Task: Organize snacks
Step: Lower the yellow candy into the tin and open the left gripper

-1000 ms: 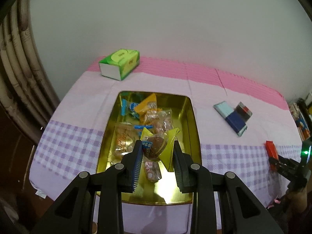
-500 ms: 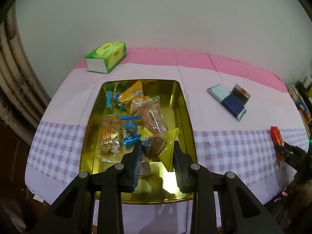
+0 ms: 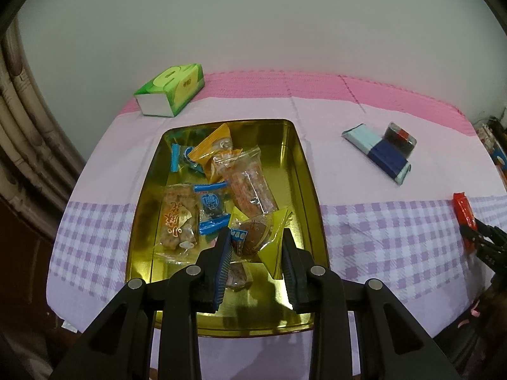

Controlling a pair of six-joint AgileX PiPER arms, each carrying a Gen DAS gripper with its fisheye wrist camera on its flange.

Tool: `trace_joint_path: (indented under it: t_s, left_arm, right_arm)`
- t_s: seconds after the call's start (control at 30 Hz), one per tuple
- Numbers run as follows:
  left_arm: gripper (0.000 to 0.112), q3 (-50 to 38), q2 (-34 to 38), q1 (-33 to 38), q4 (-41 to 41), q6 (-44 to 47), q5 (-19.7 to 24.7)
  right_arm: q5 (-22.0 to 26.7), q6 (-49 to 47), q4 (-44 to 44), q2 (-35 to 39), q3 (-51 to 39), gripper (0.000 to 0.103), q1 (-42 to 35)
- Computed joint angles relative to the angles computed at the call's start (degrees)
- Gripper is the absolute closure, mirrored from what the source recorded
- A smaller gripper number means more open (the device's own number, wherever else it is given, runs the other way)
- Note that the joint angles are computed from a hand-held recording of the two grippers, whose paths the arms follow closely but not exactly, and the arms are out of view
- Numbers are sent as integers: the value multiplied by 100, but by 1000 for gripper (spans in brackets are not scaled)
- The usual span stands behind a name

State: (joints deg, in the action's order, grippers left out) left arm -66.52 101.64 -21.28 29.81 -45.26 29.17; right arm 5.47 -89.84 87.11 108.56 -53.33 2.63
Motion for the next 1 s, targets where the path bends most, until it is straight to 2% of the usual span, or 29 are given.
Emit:
trace_joint_path:
  t_s: [0.53,0.67,1.0]
  left_arm:
    - [80,-130,163,-63,113,-41,188]
    - [75,-163,194,-54,32,25,240]
    - [73,-204,200,-58,177,-96,380]
  right_arm:
    - [13,-313,339,-2,11,60,14]
    - [35,-492,511,-9,32,60,-10]
    - [-3,-275,345,13,-15,60,43]
